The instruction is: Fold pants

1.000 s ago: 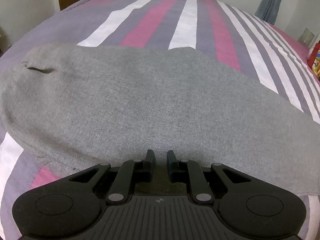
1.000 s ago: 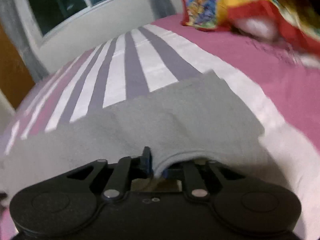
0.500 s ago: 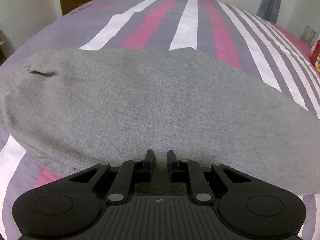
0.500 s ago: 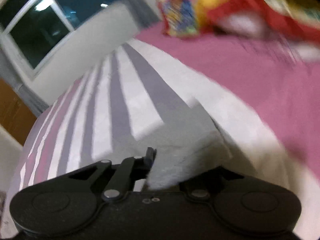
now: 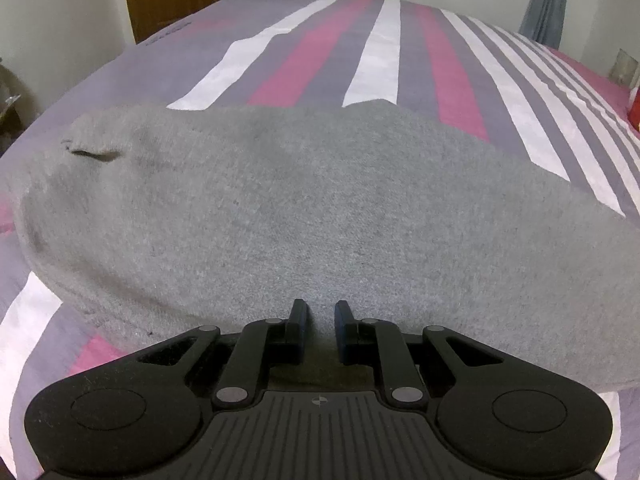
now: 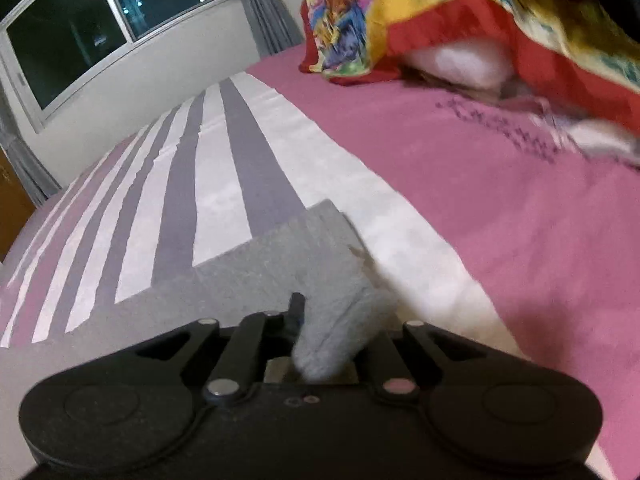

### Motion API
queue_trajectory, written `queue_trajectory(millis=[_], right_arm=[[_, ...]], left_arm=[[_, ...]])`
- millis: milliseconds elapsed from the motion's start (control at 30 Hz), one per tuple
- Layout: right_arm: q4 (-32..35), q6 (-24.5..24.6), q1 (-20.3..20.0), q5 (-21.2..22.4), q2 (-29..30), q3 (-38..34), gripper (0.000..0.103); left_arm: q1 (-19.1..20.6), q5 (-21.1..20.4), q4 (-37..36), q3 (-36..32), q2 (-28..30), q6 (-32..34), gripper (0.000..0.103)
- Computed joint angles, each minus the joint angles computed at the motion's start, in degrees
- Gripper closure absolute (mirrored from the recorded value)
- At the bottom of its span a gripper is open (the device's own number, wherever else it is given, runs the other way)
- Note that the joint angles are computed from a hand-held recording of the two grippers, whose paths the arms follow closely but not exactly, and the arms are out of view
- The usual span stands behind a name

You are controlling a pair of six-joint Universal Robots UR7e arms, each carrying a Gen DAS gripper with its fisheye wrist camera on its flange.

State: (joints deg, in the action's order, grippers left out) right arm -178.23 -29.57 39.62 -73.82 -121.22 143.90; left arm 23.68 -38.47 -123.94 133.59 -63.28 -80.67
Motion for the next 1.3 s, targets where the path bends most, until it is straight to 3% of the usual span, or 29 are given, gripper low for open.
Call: queue_trajectory(millis=[100, 300, 367, 467, 567, 667, 767, 867, 1000, 1067, 1167, 1300], right_arm=[[10.3, 2.2, -4.9, 7.6, -5.6, -0.8, 0.080], [30.4, -1.4, -15.3, 19.3, -16.1, -1.4, 0.079], [31.5, -2.1, -16.7, 20.2, -18.0, -0.2, 0.083], [26.9, -1.3, -11.9, 14.8, -15.5, 0.5, 0.094], [11.8, 0.6, -3.5, 5.6, -10.5, 1.8, 0.096], [4.4, 1.7, -1.1, 3.7, -8.3, 1.8, 0.097], [7.9, 1.0, -0.6, -2.4, -6.5, 0.8, 0.097], [10.9, -0.8, -4.9, 1.0, -10.6, 2.1, 0.094], [7.7, 0.4, -4.1, -1.5, -13.7, 3.5, 0.074], [6.4, 0.6, -4.3, -0.3, -15.7, 4.4, 0.074], [-1.5, -1.0, 1.6, -3.5, -14.7, 6.3, 0.070], [-0.2, -6.5, 12.9, -9.3, -10.1, 5.5, 0.066]], left_arm=[[0.2, -0.1, 0.0, -0.2, -0.1, -0.1, 0.087], [0.1, 0.4, 0.1, -0.1, 0.2, -0.3, 0.087], [0.0, 0.5, -0.1, 0.1, 0.2, -0.3, 0.087], [0.0, 0.5, -0.2, 0.2, 0.2, -0.2, 0.087], [0.1, 0.5, -0.2, 0.1, 0.1, -0.3, 0.087], [0.1, 0.6, 0.2, 0.0, 0.2, -0.6, 0.087], [-0.1, 0.8, 0.6, -0.1, 0.5, -0.6, 0.086], [-0.1, 0.8, 0.3, 0.0, 0.3, -0.3, 0.086], [0.0, 0.5, 0.7, -0.2, -0.1, 0.1, 0.086], [-0.1, 0.3, 1.5, -0.6, -0.4, -0.3, 0.086], [-0.7, 0.0, -1.2, -0.3, -0.8, 0.9, 0.086], [-1.0, -0.5, -7.4, -1.7, 2.1, 6.9, 0.086]])
